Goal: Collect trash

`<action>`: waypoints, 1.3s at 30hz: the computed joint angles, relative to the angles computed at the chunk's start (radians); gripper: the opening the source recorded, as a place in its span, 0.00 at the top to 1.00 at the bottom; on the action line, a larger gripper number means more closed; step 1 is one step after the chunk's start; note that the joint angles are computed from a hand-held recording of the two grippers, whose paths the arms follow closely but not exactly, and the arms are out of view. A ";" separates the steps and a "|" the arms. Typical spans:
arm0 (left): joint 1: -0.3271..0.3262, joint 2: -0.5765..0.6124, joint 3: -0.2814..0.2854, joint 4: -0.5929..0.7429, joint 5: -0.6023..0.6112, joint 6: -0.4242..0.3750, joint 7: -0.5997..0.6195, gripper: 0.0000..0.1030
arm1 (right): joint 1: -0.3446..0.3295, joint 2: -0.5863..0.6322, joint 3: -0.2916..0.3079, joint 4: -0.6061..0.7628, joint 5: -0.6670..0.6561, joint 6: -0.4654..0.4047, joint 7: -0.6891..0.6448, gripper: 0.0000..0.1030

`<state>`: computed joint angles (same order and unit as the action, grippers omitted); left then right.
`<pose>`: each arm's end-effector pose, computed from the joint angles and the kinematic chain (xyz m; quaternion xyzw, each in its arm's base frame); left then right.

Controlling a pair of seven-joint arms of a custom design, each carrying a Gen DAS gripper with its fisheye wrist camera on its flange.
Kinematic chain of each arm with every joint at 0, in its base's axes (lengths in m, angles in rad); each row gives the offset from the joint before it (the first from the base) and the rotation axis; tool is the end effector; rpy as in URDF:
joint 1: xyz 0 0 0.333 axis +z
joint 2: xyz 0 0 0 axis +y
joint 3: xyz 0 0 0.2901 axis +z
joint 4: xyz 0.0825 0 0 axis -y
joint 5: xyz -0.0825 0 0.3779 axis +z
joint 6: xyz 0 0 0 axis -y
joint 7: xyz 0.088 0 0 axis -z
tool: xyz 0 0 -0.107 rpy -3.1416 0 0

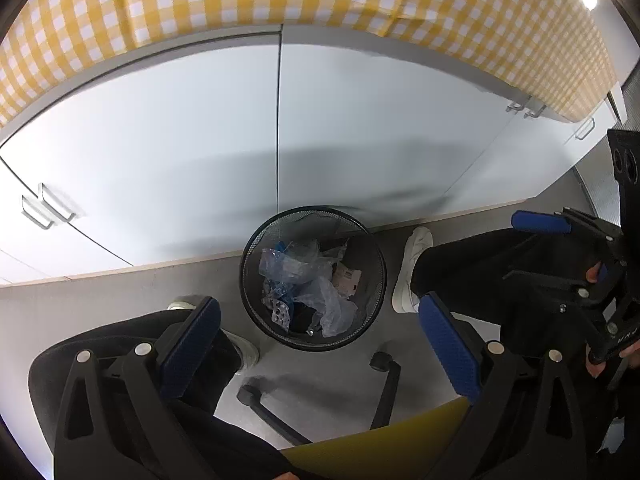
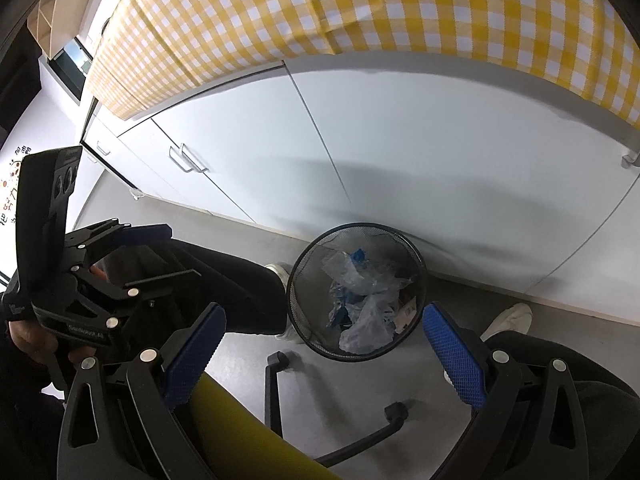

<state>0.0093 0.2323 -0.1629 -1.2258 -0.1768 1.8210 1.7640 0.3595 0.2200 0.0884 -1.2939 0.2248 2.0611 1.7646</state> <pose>0.6251 -0.0964 0.6555 -0.5710 0.7936 -0.2020 0.0573 0.5813 0.2839 0.6584 -0.7389 0.6065 -0.0145 0.2934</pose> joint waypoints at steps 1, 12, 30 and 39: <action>0.001 0.004 0.001 0.004 -0.002 -0.003 -0.004 0.04 | 0.000 0.003 0.000 0.003 0.001 -0.002 0.000 0.03; 0.011 -0.002 0.000 -0.004 -0.026 0.000 -0.004 0.04 | -0.005 -0.004 0.001 -0.008 0.021 0.007 -0.017 0.03; 0.008 -0.011 0.002 -0.017 -0.029 0.015 -0.007 0.04 | -0.006 -0.007 0.001 -0.011 0.024 0.009 -0.017 0.03; 0.014 0.001 -0.001 0.001 -0.044 -0.003 -0.005 0.04 | -0.006 -0.006 0.001 -0.009 0.025 0.009 -0.016 0.03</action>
<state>0.0232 0.2331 -0.1636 -1.2249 -0.2205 1.8179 1.7594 0.3534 0.2142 0.0897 -1.3032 0.2501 2.0696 1.7486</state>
